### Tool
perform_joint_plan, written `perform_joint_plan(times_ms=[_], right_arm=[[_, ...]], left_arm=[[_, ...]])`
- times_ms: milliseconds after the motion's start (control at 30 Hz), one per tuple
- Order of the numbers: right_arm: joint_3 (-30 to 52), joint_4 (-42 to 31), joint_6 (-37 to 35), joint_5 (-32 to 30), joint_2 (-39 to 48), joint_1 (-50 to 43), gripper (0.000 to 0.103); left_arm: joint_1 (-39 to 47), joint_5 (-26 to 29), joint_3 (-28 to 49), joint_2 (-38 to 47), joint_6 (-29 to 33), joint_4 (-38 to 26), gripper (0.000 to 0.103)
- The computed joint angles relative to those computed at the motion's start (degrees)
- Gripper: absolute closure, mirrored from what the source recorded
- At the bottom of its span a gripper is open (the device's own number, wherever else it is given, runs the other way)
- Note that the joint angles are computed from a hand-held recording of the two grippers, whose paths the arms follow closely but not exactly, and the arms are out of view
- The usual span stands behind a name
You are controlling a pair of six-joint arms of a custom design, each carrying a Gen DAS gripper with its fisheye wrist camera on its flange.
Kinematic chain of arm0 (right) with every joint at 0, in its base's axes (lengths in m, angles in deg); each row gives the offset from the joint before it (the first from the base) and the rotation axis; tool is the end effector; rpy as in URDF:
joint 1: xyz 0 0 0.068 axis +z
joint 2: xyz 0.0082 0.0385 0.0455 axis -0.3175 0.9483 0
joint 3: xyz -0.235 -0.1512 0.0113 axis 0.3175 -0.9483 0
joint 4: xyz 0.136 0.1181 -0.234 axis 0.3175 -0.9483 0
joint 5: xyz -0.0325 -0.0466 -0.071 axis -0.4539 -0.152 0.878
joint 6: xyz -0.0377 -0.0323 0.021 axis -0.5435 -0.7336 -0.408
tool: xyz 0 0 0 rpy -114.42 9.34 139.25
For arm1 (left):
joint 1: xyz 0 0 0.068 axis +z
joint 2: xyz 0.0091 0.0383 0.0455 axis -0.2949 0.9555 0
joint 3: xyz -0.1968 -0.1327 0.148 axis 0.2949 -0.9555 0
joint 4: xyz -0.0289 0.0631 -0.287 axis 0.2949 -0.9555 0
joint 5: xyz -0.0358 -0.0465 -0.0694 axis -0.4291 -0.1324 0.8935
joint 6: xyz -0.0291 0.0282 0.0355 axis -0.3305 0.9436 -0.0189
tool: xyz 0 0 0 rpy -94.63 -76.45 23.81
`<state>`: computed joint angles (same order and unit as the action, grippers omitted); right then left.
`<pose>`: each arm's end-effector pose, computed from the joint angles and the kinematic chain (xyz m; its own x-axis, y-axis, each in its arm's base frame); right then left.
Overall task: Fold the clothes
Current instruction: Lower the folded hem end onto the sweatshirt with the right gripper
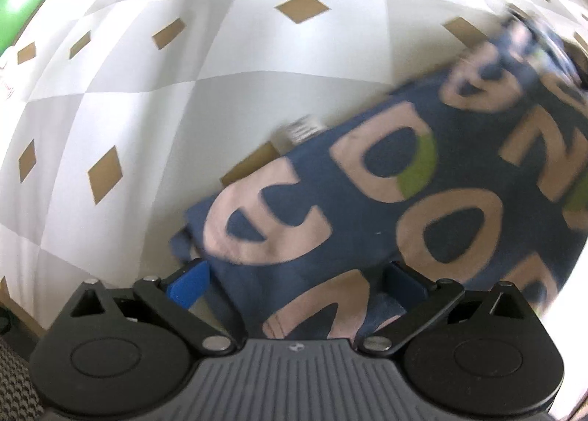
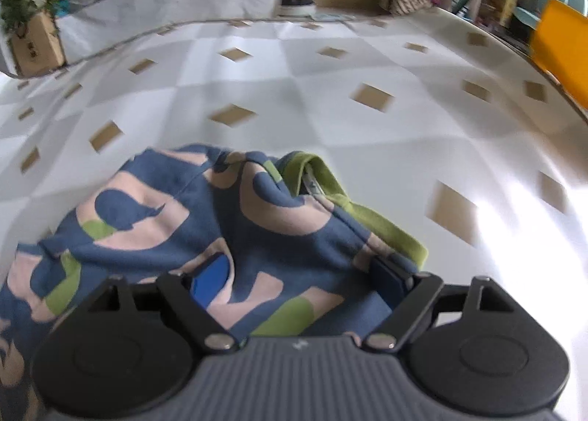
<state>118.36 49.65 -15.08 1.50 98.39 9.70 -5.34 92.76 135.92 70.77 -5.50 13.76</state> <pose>0.2929 0.1351 0.1139 -0.6154 0.5594 -0.5552 0.6995 0.7124 -0.0576 0.3637 0.0729 0.1426 -0.8779 0.3952 -0.2705 0.3882 0.9180 0.0815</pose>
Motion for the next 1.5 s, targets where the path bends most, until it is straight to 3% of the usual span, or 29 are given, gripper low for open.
perform_joint_plan(times_ms=[200, 333, 467, 600, 833, 1133, 1500], right_arm=[[-0.60, -15.97, 9.80, -2.95, -3.47, 5.01, 0.020], [-2.54, -20.78, 14.50, -9.11, -7.52, 7.67, 0.020], [-2.14, -27.24, 18.45, -13.03, -9.26, 11.07, 0.023], [-1.78, -34.22, 23.41, -7.13, -13.57, 16.63, 0.026], [-6.64, -23.45, 24.42, -7.98, -25.84, 22.92, 0.026], [-4.41, -16.64, 13.90, -8.70, -24.72, 22.38, 0.026], [-8.51, -13.70, 17.27, -7.81, -25.34, 18.22, 0.026]], left_arm=[[0.12, -1.80, -1.48, -0.61, -0.72, 5.37, 0.000], [0.01, -3.68, -2.79, -1.05, -1.57, 9.85, 0.000], [0.57, -2.99, -1.04, -0.26, -2.43, 7.67, 0.000], [2.70, 2.04, 0.04, -2.03, -1.20, 3.36, 0.000], [5.22, 8.42, -4.47, -8.89, 4.43, 0.44, 0.000], [7.53, 10.23, -10.21, -13.66, 8.81, -2.56, 0.000], [6.27, 9.82, -14.75, -15.78, 10.99, -1.15, 0.000]])
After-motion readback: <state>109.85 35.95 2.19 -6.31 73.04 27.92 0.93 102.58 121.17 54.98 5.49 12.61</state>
